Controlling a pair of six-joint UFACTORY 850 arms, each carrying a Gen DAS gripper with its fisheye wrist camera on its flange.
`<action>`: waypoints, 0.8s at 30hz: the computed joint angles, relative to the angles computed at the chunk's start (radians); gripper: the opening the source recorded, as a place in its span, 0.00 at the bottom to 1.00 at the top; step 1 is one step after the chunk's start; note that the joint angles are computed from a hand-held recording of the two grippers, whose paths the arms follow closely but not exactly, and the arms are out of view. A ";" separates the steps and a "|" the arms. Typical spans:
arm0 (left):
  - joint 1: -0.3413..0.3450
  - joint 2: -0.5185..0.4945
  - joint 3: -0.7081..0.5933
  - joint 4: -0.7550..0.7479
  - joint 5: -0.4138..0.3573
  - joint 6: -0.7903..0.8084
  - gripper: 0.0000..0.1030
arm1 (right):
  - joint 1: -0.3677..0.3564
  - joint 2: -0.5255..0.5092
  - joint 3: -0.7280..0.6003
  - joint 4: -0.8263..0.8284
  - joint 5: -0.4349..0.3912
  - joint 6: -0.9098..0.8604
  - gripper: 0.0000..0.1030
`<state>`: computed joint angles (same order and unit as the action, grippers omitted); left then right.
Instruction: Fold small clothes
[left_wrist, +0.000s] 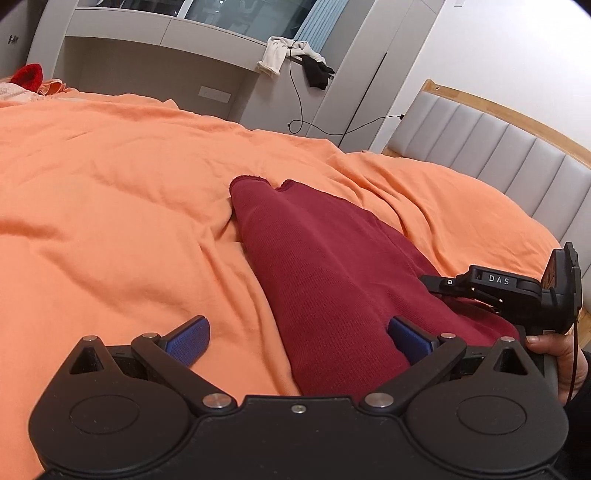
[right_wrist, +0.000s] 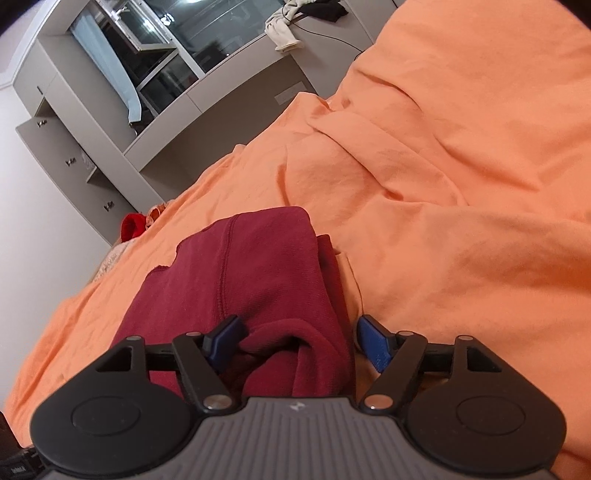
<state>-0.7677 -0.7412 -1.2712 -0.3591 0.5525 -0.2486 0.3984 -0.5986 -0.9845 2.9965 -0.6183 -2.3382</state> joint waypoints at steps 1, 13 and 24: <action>0.000 -0.001 -0.001 0.000 0.000 0.000 1.00 | -0.004 0.000 0.001 -0.013 -0.004 0.017 0.73; 0.000 0.002 0.009 0.004 0.012 0.000 1.00 | -0.049 -0.019 -0.005 -0.098 -0.133 0.226 0.63; 0.000 0.003 0.011 0.002 0.013 0.000 1.00 | -0.020 -0.046 -0.048 -0.022 -0.049 0.073 0.42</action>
